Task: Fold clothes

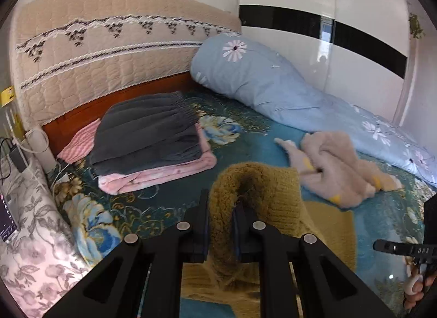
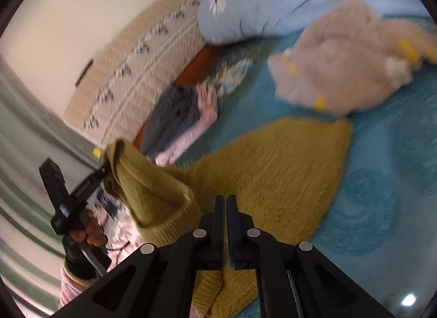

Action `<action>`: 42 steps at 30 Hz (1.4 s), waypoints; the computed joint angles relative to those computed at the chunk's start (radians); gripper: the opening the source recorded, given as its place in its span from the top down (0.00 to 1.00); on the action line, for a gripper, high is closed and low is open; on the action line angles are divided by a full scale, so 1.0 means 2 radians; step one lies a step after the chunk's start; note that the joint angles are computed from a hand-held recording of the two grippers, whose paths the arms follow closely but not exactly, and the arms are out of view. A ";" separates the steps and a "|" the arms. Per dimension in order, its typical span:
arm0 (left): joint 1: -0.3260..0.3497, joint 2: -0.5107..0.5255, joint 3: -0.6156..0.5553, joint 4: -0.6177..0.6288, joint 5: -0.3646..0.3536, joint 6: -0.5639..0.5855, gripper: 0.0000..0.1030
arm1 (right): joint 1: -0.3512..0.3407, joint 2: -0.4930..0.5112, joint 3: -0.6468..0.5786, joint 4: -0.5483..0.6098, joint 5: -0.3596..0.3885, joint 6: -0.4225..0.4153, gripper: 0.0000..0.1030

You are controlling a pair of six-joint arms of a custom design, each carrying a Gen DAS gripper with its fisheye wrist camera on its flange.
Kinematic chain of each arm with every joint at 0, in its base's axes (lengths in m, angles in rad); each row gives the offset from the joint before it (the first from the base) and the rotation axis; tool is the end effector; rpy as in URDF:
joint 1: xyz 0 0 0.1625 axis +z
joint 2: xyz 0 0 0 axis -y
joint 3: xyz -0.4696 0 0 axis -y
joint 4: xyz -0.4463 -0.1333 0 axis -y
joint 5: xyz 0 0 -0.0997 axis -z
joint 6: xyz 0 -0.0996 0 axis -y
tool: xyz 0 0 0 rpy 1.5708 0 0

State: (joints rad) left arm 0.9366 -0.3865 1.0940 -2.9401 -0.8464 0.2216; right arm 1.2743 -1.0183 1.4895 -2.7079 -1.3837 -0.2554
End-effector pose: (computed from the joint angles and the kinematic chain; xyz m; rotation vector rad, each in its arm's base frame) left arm -0.3719 -0.8420 0.0519 0.7082 2.3022 -0.9885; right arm -0.0836 -0.7932 0.3443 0.0351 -2.9504 1.0567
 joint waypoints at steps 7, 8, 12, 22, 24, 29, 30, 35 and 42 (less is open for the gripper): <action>0.040 -0.014 0.026 0.006 0.037 -0.059 0.86 | 0.024 0.071 -0.055 0.061 -0.013 -0.029 0.84; 0.045 -0.016 0.029 0.008 0.035 -0.068 0.86 | 0.027 0.078 -0.060 0.065 -0.016 -0.034 0.68; 0.064 -0.023 0.039 0.017 0.018 -0.104 0.86 | 0.042 0.105 -0.082 0.084 -0.037 -0.057 0.48; 0.088 -0.027 0.047 0.039 -0.022 -0.135 0.86 | 0.064 0.141 -0.109 0.102 -0.090 -0.105 0.43; 0.088 -0.031 0.050 0.042 -0.028 -0.140 0.86 | 0.066 0.141 -0.111 0.113 -0.095 -0.103 0.49; 0.084 -0.040 0.059 0.033 -0.033 -0.133 0.86 | 0.067 0.127 -0.099 0.125 -0.096 -0.076 0.88; 0.081 -0.043 0.062 0.031 -0.035 -0.131 0.86 | 0.067 0.121 -0.090 0.114 -0.098 -0.073 0.89; 0.063 -0.060 0.085 -0.009 -0.054 -0.083 0.86 | 0.065 0.065 -0.034 0.009 -0.092 -0.061 0.90; 0.014 -0.054 0.075 -0.059 -0.124 -0.003 0.86 | 0.088 -0.008 -0.015 -0.156 -0.201 -0.115 0.90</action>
